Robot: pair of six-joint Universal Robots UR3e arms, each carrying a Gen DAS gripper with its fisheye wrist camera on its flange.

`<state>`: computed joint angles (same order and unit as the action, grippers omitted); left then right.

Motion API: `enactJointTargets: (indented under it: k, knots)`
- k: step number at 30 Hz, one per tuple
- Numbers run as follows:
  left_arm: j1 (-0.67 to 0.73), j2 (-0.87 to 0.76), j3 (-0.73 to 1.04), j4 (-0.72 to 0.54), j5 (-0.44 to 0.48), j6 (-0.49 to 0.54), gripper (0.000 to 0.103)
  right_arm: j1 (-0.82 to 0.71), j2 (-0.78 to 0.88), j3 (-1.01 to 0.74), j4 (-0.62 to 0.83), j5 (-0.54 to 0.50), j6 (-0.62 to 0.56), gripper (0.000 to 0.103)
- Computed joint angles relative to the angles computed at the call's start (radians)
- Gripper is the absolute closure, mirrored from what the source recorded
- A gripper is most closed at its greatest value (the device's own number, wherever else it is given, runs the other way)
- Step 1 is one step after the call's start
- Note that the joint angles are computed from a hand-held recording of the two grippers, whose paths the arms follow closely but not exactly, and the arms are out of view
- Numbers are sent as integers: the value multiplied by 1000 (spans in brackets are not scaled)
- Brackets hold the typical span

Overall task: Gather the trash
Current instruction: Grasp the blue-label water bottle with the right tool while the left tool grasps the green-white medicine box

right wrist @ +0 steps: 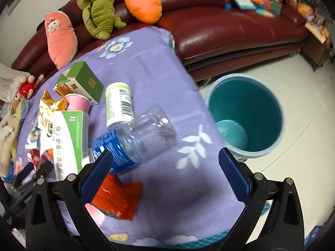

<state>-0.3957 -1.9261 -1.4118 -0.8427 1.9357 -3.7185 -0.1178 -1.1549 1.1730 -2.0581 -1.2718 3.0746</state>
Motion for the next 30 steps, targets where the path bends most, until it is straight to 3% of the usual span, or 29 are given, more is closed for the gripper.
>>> enactJointTargets:
  k: [4,8,15,22,30]
  knots:
    - [24,6,-19,29,-22,33,4,9,96,-101,62,73,48,6]
    - [47,7,-31,48,-54,62,4,20,183,-187,126,114,81,16]
    - [88,7,-46,82,-157,122,4,9,265,-262,165,226,127,16]
    - [99,-32,0,57,-193,166,4,14,371,-374,210,319,159,16]
    - [93,-55,43,18,-187,160,4,25,377,-397,212,360,91,34]
